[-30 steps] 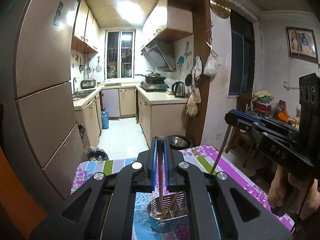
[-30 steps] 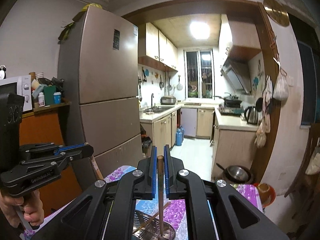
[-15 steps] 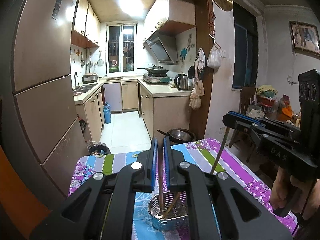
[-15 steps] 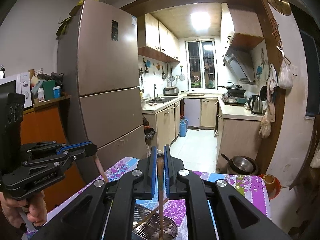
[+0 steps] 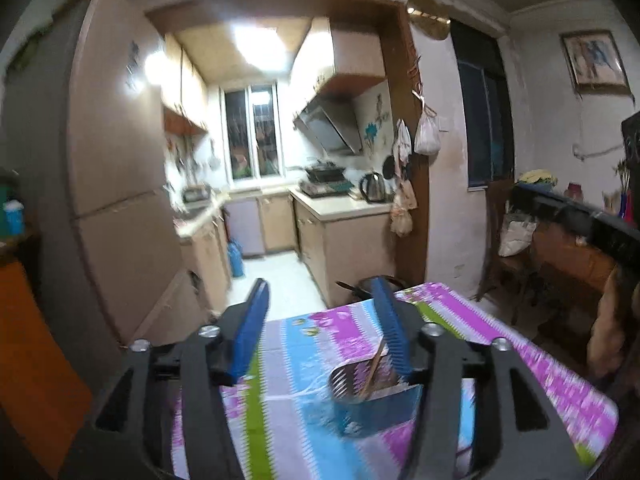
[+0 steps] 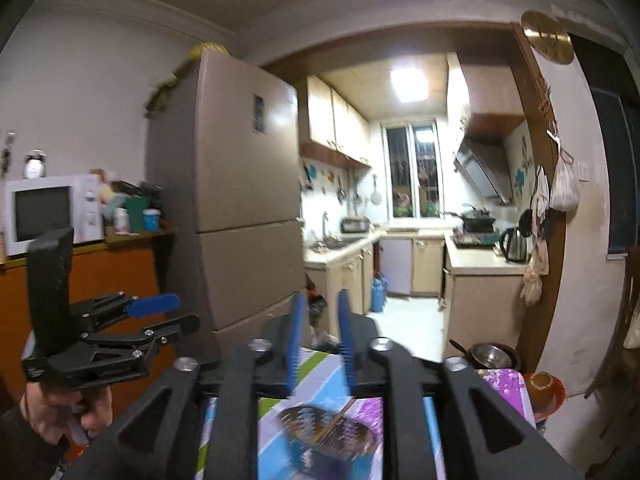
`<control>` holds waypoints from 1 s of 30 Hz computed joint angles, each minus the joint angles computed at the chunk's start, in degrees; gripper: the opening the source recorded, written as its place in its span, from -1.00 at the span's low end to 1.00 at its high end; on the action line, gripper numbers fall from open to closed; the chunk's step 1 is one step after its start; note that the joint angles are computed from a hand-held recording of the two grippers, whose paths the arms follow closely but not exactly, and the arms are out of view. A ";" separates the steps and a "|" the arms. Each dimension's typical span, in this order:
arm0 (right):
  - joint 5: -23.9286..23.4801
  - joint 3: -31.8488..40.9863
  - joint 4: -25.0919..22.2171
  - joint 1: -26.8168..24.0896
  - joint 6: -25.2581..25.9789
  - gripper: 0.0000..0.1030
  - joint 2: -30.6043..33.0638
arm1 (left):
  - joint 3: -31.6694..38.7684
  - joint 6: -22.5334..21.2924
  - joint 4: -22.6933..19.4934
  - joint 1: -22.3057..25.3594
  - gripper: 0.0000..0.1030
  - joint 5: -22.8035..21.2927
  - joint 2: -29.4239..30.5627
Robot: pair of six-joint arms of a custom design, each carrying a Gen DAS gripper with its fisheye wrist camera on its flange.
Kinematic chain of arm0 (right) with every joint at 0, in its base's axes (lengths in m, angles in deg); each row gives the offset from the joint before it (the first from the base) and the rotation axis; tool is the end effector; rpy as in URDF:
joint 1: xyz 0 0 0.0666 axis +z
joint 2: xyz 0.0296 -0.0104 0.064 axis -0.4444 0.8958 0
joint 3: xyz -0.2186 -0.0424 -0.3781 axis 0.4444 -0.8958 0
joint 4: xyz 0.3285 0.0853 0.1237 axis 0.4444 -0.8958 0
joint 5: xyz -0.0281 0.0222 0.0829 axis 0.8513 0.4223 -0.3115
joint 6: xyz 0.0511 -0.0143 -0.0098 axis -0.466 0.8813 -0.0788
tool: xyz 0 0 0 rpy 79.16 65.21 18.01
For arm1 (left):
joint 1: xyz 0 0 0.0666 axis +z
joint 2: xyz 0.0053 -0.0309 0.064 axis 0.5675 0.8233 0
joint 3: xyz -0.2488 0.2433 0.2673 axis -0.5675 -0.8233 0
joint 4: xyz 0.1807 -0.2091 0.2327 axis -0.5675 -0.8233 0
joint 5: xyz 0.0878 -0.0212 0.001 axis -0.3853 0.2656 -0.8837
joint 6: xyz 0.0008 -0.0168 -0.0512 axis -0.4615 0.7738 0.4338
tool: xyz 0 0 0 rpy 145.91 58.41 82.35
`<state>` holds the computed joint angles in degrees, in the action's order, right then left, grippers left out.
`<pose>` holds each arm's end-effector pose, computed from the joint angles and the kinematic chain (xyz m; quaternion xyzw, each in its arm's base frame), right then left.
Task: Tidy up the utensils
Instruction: 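Move both open grippers back over the remaining chopsticks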
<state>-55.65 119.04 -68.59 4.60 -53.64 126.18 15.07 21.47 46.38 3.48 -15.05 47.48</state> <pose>0.2607 0.1354 0.6013 0.0190 0.7273 0.0339 0.6852 0.3775 -0.2334 0.5907 0.3034 0.7263 -0.1660 0.5941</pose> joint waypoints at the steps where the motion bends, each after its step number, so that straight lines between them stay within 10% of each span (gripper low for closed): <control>1: 2.73 -2.63 1.43 3.66 -0.14 -0.36 -1.87 | -2.91 -0.71 1.41 0.64 0.18 0.51 -2.14; 8: 29.06 -20.56 4.04 34.26 -13.75 -0.34 -3.93 | -29.47 -6.54 6.09 11.04 0.25 6.85 -19.13; 15: 29.63 -24.49 -11.05 44.49 -50.85 -0.40 10.95 | -44.70 -11.16 4.99 23.02 0.25 16.95 -21.25; 18: 29.68 -22.78 -16.40 47.01 -58.00 -0.46 17.00 | -48.33 -12.55 5.97 25.00 0.21 19.23 -21.45; 24: 29.48 -20.46 -20.81 47.64 -62.82 -0.55 22.49 | -51.65 -12.33 8.45 25.52 0.07 22.33 -20.74; 30: 29.89 -17.06 -17.11 47.29 -54.25 -0.67 24.33 | -53.41 -12.69 10.28 25.75 0.04 23.15 -20.62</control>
<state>-25.76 101.98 -85.70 51.89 -107.89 150.51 -38.34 8.78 56.67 29.23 8.09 26.86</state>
